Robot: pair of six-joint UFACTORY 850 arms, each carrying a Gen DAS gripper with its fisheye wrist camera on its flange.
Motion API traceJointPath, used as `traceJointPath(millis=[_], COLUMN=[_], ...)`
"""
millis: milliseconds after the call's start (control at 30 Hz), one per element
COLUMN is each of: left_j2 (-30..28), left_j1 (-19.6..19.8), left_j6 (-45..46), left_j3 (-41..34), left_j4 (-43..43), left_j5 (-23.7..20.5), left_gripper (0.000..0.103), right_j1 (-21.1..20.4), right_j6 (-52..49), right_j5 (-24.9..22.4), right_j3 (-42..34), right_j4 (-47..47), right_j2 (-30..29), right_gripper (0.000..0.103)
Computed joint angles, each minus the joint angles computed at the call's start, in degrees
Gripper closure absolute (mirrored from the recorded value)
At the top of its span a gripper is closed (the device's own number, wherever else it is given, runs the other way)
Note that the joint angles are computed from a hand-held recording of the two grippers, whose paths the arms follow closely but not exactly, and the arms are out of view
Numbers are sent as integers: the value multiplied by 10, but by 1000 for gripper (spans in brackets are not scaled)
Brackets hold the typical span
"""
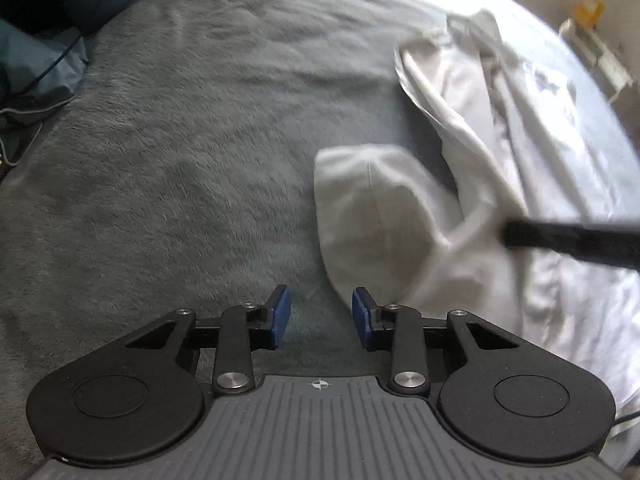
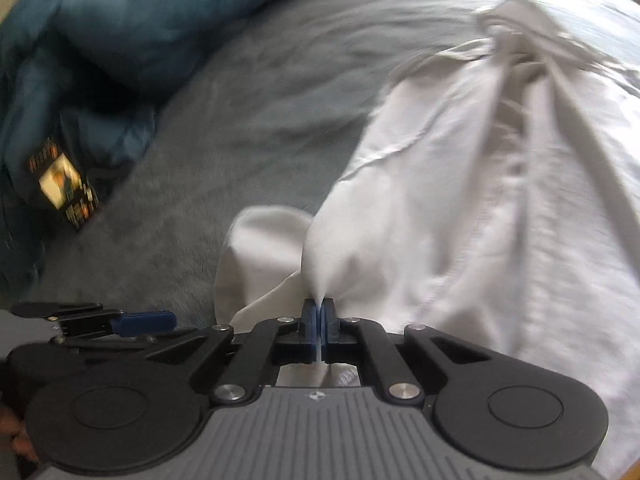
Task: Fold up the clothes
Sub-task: 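Grasp the shirt hem with both grippers and lift it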
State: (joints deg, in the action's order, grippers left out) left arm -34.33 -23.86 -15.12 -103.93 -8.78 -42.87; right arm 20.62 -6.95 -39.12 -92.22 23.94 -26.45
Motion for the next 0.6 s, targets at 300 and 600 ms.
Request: traceJointPath(millis=[300, 600], left_j2=[-110, -176], left_j1=[-3, -26], left_j6=[63, -24], left_j3=[-147, -250], left_j4=[-24, 105], left_j5=[-38, -42], left_gripper=[48, 102], right_j1=[-96, -151], right_j6=[49, 122], right_j5=[7, 39], right_j3=[70, 126], right_j4=[55, 98], right_j2=[62, 78], right_gripper=[101, 101])
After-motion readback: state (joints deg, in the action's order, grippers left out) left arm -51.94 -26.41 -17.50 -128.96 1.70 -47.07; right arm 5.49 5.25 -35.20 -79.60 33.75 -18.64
